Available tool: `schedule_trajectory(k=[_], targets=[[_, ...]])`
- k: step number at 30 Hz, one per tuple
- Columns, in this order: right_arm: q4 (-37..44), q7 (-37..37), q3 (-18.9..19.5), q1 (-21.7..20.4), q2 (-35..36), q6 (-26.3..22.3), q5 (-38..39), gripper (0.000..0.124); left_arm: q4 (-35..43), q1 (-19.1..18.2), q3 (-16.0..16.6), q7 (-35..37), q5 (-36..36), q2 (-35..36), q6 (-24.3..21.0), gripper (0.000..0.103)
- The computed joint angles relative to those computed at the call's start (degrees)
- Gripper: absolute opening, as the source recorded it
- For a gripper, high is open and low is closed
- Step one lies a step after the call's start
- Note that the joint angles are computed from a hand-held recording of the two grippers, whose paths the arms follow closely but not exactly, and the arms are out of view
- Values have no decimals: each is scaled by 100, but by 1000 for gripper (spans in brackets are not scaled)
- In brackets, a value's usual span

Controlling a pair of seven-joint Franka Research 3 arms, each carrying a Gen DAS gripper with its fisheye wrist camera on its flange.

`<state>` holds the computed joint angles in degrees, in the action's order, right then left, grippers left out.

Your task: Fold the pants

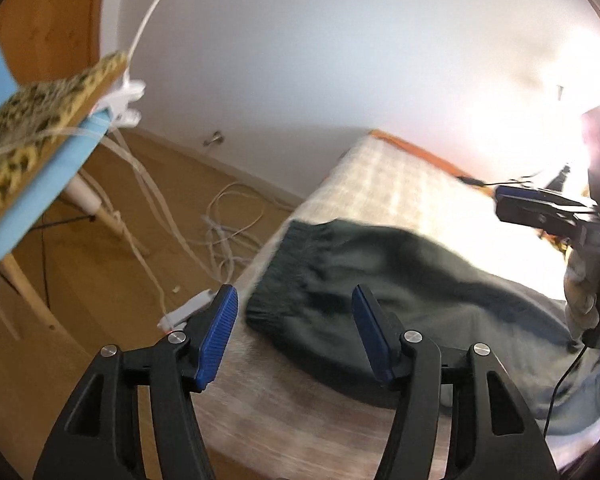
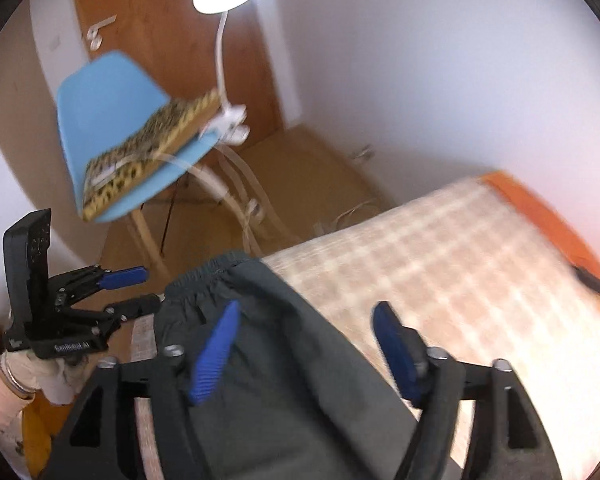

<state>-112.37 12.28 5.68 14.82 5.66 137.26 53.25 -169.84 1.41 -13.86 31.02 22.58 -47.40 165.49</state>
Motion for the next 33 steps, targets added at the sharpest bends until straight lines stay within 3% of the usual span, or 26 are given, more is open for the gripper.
schedule_trajectory(k=[2, 7, 11, 14, 17, 19, 22, 25, 29, 32, 33], targets=[[-412, -263, -117, -131, -447, 147, 300, 89, 154, -171, -122, -32, -20, -55, -105, 68], [-937, -293, -683, -497, -1201, -215, 575, 89, 742, -714, -180, 106, -90, 466, 85, 69], [-1327, -165, -1196, -959, -1685, -389, 608, 89, 1473, -1172, -189, 353, -158, 1449, 562, 70], [-1742, -203, -1386, -1239, -2030, 107, 504, 89, 2086, -1551, -146, 619, -283, 2258, 836, 71], [-2001, -153, -1682, -1527, -2265, 184, 317, 89, 2852, -2078, 3, 1096, -537, 3166, 975, 71], [-2084, -76, -1885, -1753, -2336, 108, 169, 89, 3365, -2575, 229, 1693, -991, 3727, 1002, 71], [-2137, -77, -2193, -2111, -2371, 20, 16, 89, 4168, -3438, 553, 3366, -2791, 4543, 992, 75], [-2142, -64, -2452, -2466, -2364, -74, -32, 89, 5309, -3322, 61, 4835, -4327, 5447, 651, 75], [-1981, -41, -2739, -2932, -2164, -207, 40, 89, 6729, -3043, -509, 5061, -4355, 6546, 74, 75], [-1787, -126, -2893, -3242, -1908, -317, 213, 89, 8059, -3152, -623, 4909, -4036, 7520, -521, 75], [-1743, -128, -2900, -3336, -1842, -346, 263, 89, 8560, -3082, -817, 4776, -3787, 7905, -730, 75]])
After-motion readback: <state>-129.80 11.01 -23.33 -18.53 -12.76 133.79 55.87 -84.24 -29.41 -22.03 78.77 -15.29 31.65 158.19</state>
